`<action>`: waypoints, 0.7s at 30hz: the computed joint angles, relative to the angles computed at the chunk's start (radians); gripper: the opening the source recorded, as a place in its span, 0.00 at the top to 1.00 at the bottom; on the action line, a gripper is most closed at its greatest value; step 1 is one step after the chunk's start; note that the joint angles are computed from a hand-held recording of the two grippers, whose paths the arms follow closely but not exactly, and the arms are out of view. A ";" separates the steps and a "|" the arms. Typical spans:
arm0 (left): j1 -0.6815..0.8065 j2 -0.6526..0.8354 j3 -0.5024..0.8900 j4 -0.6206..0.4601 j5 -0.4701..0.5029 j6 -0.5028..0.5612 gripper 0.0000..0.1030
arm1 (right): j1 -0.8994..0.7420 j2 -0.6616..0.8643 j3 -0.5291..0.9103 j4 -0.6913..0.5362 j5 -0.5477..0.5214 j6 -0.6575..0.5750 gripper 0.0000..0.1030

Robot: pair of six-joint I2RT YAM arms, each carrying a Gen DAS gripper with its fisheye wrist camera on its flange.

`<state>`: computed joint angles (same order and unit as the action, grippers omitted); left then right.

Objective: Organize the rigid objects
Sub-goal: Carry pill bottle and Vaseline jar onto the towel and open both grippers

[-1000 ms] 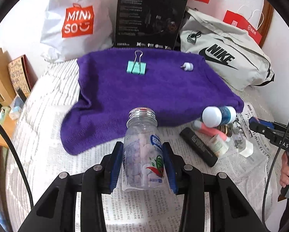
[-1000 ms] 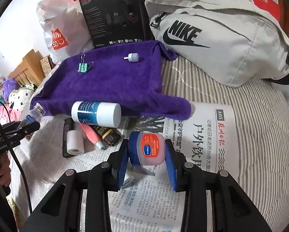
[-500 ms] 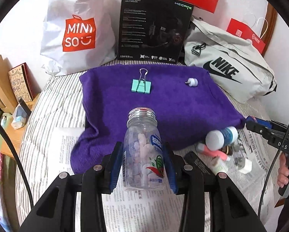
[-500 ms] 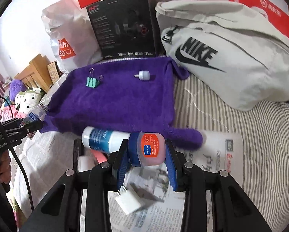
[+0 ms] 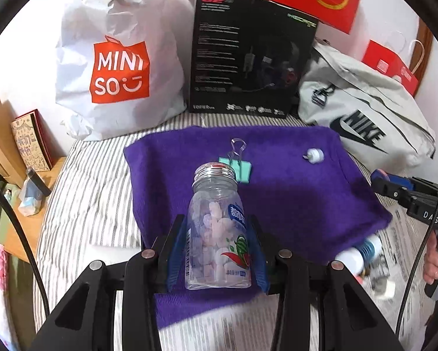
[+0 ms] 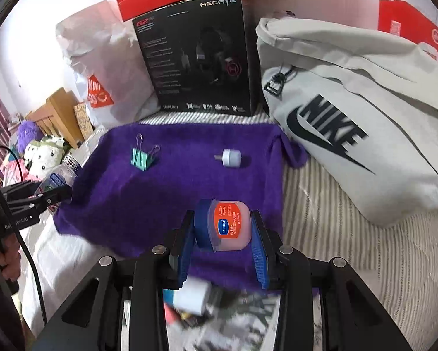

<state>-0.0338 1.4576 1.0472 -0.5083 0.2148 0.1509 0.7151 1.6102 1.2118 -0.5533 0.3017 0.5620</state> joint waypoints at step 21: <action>-0.038 0.395 0.243 0.046 -0.068 -0.024 0.62 | -0.115 0.389 0.322 -0.071 -0.067 -0.102 0.65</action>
<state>-0.0722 1.8523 1.2899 -0.4620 0.1471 0.1270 0.6003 1.9996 1.5337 -0.6245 0.2349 0.4604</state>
